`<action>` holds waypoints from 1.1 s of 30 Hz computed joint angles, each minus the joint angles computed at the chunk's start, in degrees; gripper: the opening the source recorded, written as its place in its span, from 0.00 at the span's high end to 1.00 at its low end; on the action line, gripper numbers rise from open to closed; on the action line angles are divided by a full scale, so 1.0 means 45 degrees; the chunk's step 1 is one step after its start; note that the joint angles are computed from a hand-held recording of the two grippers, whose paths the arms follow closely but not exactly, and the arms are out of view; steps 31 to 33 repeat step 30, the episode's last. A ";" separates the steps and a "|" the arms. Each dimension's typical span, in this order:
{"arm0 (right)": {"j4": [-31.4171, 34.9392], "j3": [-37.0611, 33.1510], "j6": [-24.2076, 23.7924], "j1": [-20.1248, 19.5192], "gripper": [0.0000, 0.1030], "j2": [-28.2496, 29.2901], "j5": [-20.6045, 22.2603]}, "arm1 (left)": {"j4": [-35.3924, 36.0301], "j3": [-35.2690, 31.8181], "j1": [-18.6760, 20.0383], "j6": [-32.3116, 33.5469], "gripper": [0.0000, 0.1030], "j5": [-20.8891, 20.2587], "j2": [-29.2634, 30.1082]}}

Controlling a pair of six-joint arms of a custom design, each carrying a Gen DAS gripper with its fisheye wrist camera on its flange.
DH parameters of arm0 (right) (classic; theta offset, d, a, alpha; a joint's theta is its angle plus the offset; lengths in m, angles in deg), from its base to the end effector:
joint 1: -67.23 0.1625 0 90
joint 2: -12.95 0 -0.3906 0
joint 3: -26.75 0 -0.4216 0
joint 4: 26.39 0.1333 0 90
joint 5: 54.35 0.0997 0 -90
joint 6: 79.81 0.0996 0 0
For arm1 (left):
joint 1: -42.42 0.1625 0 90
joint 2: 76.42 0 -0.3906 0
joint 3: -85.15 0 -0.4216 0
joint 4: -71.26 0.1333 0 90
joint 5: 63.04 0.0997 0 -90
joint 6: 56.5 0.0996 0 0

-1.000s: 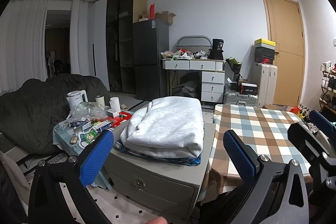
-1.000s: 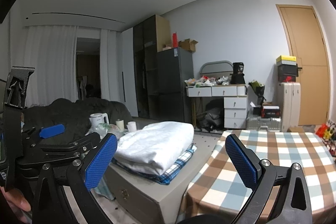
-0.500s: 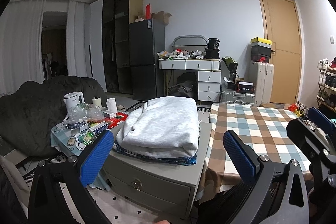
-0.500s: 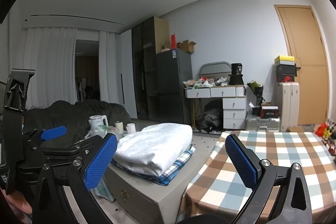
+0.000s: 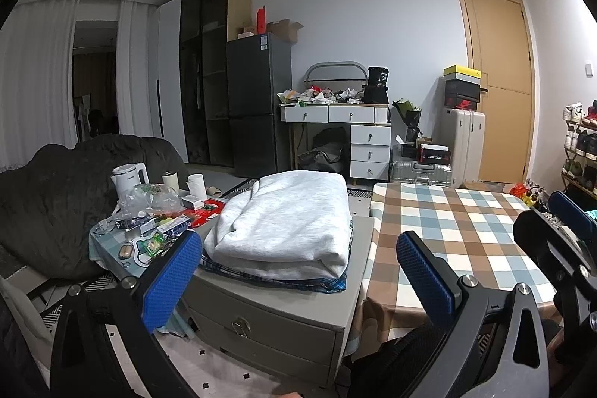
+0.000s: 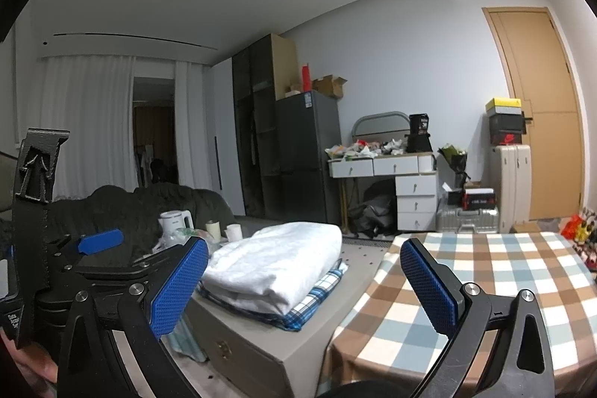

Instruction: Fold large clothes

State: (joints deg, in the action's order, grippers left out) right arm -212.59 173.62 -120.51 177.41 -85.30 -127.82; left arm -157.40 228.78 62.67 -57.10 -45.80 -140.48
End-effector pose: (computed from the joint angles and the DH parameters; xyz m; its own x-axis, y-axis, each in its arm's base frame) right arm 0.2760 -0.2825 0.2419 -0.4755 -0.8131 0.3359 -0.7159 0.1358 -0.6848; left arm -0.1771 -0.3088 0.1998 -0.6712 -0.5635 -0.4816 0.4749 0.1719 -0.8631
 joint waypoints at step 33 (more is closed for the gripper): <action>0.0496 0.0064 -0.0084 -0.0019 0.00 -0.0249 0.0030 | 0.0756 -0.0004 0.0106 -0.0790 0.01 -0.0435 0.0125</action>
